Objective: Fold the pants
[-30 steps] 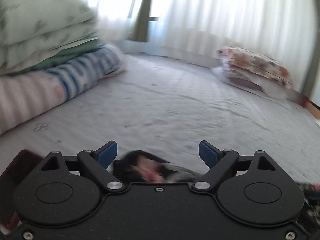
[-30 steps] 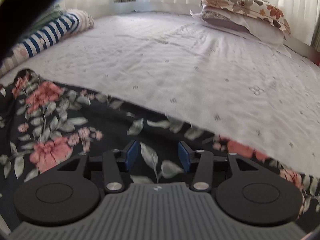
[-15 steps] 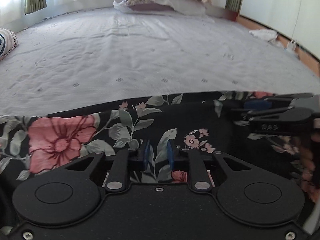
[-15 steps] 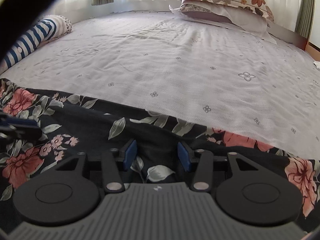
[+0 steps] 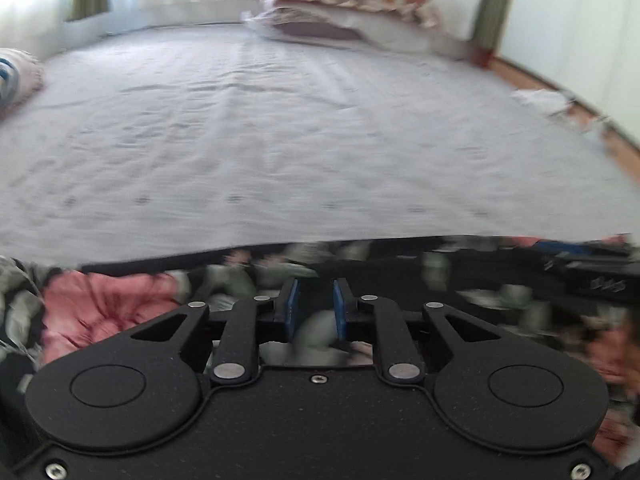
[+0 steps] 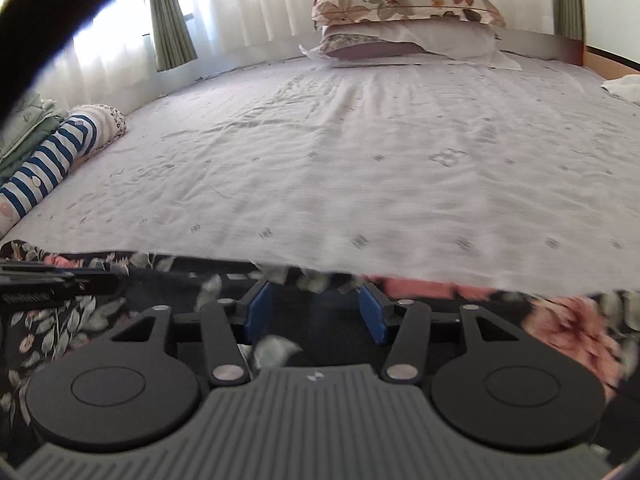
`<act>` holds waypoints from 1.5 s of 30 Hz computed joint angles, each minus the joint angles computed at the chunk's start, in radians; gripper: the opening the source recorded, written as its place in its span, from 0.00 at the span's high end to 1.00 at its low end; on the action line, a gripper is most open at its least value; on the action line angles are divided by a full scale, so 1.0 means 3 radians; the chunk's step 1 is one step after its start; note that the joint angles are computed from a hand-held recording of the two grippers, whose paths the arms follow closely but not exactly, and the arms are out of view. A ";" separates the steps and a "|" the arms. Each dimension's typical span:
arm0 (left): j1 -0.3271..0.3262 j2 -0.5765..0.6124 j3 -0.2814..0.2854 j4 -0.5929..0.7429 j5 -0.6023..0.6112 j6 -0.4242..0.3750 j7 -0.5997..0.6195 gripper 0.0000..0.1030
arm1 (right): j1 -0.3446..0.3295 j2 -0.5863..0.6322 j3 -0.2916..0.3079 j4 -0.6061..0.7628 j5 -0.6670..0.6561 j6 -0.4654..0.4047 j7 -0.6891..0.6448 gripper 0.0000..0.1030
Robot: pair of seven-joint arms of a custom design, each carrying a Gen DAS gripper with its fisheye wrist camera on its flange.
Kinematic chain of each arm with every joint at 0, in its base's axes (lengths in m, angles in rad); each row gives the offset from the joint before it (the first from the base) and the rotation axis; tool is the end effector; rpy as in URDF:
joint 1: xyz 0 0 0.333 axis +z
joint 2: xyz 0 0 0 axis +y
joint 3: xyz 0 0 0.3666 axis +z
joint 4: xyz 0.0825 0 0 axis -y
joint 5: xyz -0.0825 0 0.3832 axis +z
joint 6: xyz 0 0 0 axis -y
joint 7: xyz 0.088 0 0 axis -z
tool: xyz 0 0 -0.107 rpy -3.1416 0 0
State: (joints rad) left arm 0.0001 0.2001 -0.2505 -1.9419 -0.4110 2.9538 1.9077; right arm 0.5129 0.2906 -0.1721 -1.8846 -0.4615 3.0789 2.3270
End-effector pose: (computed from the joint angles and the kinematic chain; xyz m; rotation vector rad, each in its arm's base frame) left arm 0.6439 -0.1242 0.5261 -1.6325 1.9748 -1.0121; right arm 0.6233 0.2736 0.5074 -1.6696 1.5679 -0.5832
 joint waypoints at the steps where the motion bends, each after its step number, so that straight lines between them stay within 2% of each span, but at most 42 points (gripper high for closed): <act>1: 0.0100 -0.0055 -0.0137 -0.0035 -0.0184 -0.0030 0.0247 0.81 | -0.0049 -0.0097 0.0061 -0.0095 0.0036 -0.0082 -0.0074 0.34; 4: 0.0117 -0.0168 -0.0255 -0.0114 -0.0529 -0.0151 0.0734 0.81 | -0.0210 -0.0320 0.0259 -0.0308 0.0085 -0.0342 -0.0274 0.33; 6: -0.0026 -0.0153 -0.0159 -0.0131 -0.0378 -0.0210 0.0712 0.78 | -0.0218 -0.0344 0.0280 -0.0317 -0.0095 -0.0538 -0.0236 0.33; 7: -0.0188 -0.0111 -0.0012 -0.0143 -0.0062 -0.0169 0.0452 0.78 | -0.0183 -0.0313 0.0251 -0.0286 -0.0239 -0.0629 -0.0148 0.33; 8: -0.0315 -0.0030 0.0125 -0.0103 0.0308 -0.0164 0.0120 0.78 | -0.0205 -0.0217 0.0235 -0.0234 -0.0410 -0.0535 -0.0022 0.32; 9: -0.0345 0.0049 0.0146 -0.0075 0.0444 -0.0078 -0.0006 0.78 | -0.0228 -0.0217 0.0259 -0.0233 -0.0424 -0.0537 -0.0011 0.30; 10: -0.0353 0.0115 0.0130 -0.0073 0.0412 0.0110 0.0030 0.78 | -0.0238 -0.0151 0.0256 -0.0158 -0.0464 -0.0528 0.0029 0.28; 11: -0.0439 0.0180 0.0231 -0.0020 0.0615 0.0157 -0.0152 0.78 | -0.0238 -0.0084 0.0247 -0.0073 -0.0489 -0.0544 0.0060 0.28; 14: -0.0924 0.0344 0.0793 0.0215 0.1396 0.0129 -0.0921 0.78 | -0.0198 0.0120 0.0179 0.0217 -0.0548 -0.0624 0.0151 0.25; 15: -0.1033 0.0381 0.0919 0.0291 0.1572 0.0078 -0.1118 0.78 | -0.0210 0.0156 0.0183 0.0276 -0.0515 -0.0632 0.0156 0.25; 17: -0.1161 0.0399 0.1063 0.0390 0.1848 -0.0035 -0.1406 0.78 | -0.0224 0.0135 0.0181 0.0290 -0.0457 -0.0624 0.0165 0.26; 18: -0.1159 0.0369 0.1063 0.0388 0.1929 -0.0067 -0.1474 0.78 | -0.0158 0.0072 0.0089 0.0226 -0.0569 -0.0581 0.0299 0.26; 20: -0.1008 0.0247 0.0901 0.0255 0.1908 0.0022 -0.1458 0.78 | 0.0056 -0.0128 -0.0220 0.0006 -0.1145 -0.0465 0.0877 0.24; 23: -0.0479 -0.0030 0.0328 -0.0101 0.1396 0.0171 -0.1049 0.78 | 0.0229 -0.0557 -0.0492 -0.0401 -0.2139 -0.0497 0.1869 0.23; 24: -0.0332 -0.0143 0.0170 -0.0244 0.1184 0.0216 -0.0877 0.78 | 0.0235 -0.0719 -0.0504 -0.0545 -0.2402 -0.0606 0.2154 0.23; 25: -0.0263 -0.0246 0.0103 -0.0375 0.1048 0.0255 -0.0770 0.76 | 0.0211 -0.0881 -0.0490 -0.0695 -0.2591 -0.0717 0.2384 0.23; 27: -0.0255 -0.0462 0.0131 -0.0642 0.0974 0.0317 -0.0744 0.74 | 0.0123 -0.1219 -0.0421 -0.1016 -0.2836 -0.0965 0.2809 0.23; 29: -0.0297 -0.0664 0.0261 -0.0888 0.1315 0.0373 -0.1110 0.73 | -0.0003 -0.1510 -0.0340 -0.1294 -0.2928 -0.1200 0.3130 0.23; 32: -0.0075 -0.0930 0.0237 -0.1207 0.2186 0.0484 -0.2029 0.68 | -0.0211 -0.1836 -0.0241 -0.1623 -0.2966 -0.1387 0.3461 0.23; 34: 0.0204 -0.1033 0.0104 -0.1351 0.2590 0.0579 -0.2446 0.66 | -0.0330 -0.1911 -0.0213 -0.1754 -0.2899 -0.1431 0.3393 0.22; 35: 0.0407 -0.1074 -0.0017 -0.1371 0.2836 0.0515 -0.2730 0.66 | -0.0387 -0.1904 -0.0193 -0.1786 -0.2848 -0.1495 0.3324 0.22; 37: 0.0610 -0.1179 -0.0108 -0.1387 0.3127 0.0304 -0.3180 0.66 | -0.0492 -0.1862 -0.0175 -0.1822 -0.2616 -0.1626 0.3198 0.23; 38: 0.0668 -0.1236 -0.0102 -0.1419 0.3226 0.0297 -0.3356 0.66 | -0.0555 -0.1890 -0.0163 -0.1870 -0.2603 -0.1588 0.3279 0.23; 40: 0.0900 -0.1378 -0.0160 -0.1518 0.3503 0.0398 -0.3739 0.66 | -0.0693 -0.1976 -0.0138 -0.1968 -0.2761 -0.1333 0.3568 0.23; 43: 0.1518 -0.1562 -0.0488 -0.1574 0.4035 0.0459 -0.4343 0.63 | -0.0840 -0.2045 0.0042 -0.1992 -0.3023 -0.1260 0.3810 0.23; 45: 0.1831 -0.1618 -0.0635 -0.1547 0.4347 0.0373 -0.4663 0.63 | -0.0909 -0.2038 0.0156 -0.1962 -0.3094 -0.1252 0.3840 0.23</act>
State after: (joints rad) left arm 0.5494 -0.2852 -0.4409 -2.4061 0.8930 3.0657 0.5086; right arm 0.2402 -0.3208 -0.1254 -2.4733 -1.3898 2.7034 3.4789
